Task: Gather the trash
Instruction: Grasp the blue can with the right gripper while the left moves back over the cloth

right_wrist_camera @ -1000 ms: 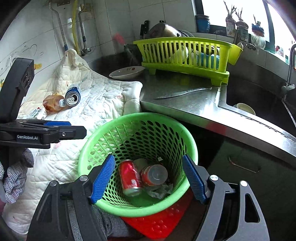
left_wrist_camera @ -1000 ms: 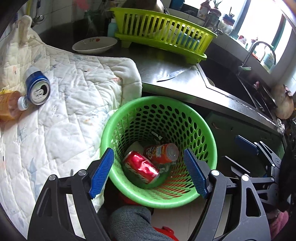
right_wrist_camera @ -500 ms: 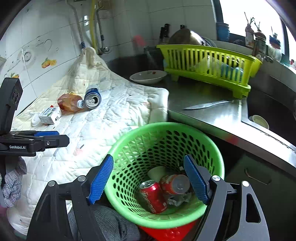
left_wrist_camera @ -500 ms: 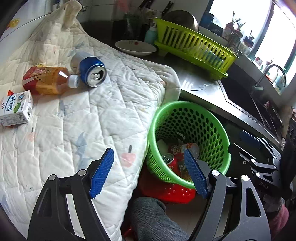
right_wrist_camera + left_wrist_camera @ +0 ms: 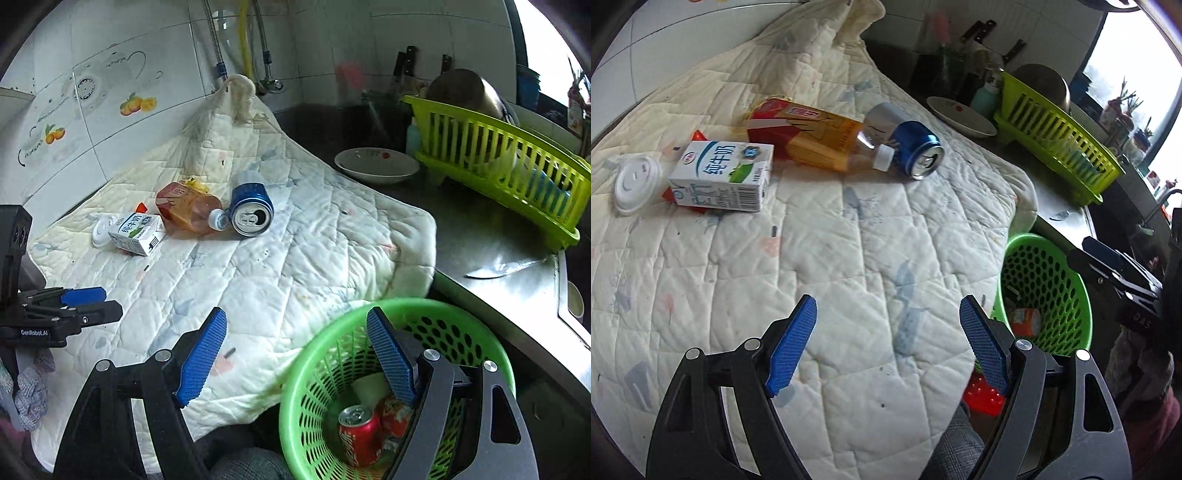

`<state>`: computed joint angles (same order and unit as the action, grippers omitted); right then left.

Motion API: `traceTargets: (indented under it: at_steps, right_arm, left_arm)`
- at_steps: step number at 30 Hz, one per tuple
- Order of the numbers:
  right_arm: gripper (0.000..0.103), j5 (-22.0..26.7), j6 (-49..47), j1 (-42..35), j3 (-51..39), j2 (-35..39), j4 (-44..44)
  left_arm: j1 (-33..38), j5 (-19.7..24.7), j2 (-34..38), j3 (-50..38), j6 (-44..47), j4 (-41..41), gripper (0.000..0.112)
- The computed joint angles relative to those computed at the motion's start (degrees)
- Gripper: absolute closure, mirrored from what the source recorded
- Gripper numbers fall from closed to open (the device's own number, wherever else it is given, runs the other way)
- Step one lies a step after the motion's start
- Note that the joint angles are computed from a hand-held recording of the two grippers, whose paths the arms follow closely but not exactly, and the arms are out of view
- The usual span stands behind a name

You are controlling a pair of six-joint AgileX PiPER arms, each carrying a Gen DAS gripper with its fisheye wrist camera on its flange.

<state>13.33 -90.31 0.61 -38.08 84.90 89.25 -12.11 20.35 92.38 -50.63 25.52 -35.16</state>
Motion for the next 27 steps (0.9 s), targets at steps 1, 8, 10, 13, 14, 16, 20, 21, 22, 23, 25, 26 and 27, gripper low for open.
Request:
traceTargets:
  at_steps: [1, 8, 10, 13, 14, 16, 20, 21, 22, 23, 25, 26, 27]
  right_arm:
    - [0.028, 0.0, 3.4, 1.0, -2.1, 1.6, -2.9]
    - [0.028, 0.8, 35.0, 7.0, -19.8, 13.2, -33.2]
    - [0.028, 2.4, 41.5, 8.0, -25.6, 16.8, -39.8]
    - [0.028, 4.8, 52.7, 9.4, -34.8, 22.4, -50.9]
    - [0.028, 5.5, 56.4, 9.9, -37.9, 24.5, -54.7]
    - [0.028, 7.4, 60.9, 10.5, -43.6, 28.0, -59.6]
    - [0.028, 12.1, 68.6, 11.5, -55.0, 35.3, -67.5]
    - [0.028, 13.5, 69.8, 11.7, -57.6, 36.9, -68.6]
    - [0.028, 14.7, 71.9, 11.9, -60.3, 38.6, -70.6]
    - [0.028, 16.1, 73.6, 12.1, -63.3, 40.5, -72.4]
    - [0.029, 18.7, 75.6, 12.3, -68.1, 43.4, -74.5]
    - [0.029, 20.5, 75.8, 12.0, -71.0, 45.2, -74.2]
    - [0.029, 22.2, 76.0, 11.8, -73.6, 46.7, -74.0]
  left_arm:
    - [1.3, 0.3, 0.0, -0.1, 0.9, -0.4, 0.033]
    - [8.5, 2.4, 1.5, -1.4, 5.3, -3.3, 0.033]
    - [10.6, 3.2, 2.5, -2.2, 6.4, -4.1, 0.033]
    - [13.8, 4.3, 3.8, -3.3, 8.0, -5.3, 0.033]
    - [14.8, 4.5, 4.3, -3.8, 8.2, -5.4, 0.033]
    - [16.8, 5.2, 5.4, -5.0, 8.5, -5.7, 0.033]
    - [19.4, 6.5, 7.8, -8.2, 6.7, -4.4, 0.033]
    - [20.0, 6.8, 8.2, -8.8, 6.7, -4.6, 0.033]
    - [20.3, 7.0, 8.7, -9.5, 6.4, -4.4, 0.033]
    - [20.5, 7.0, 8.9, -10.0, 6.0, -4.1, 0.033]
    - [21.2, 7.5, 9.6, -11.2, 5.6, -4.2, 0.033]
    - [21.6, 8.0, 10.1, -11.9, 5.5, -4.6, 0.033]
    - [21.9, 8.4, 10.4, -12.3, 5.6, -4.9, 0.032]
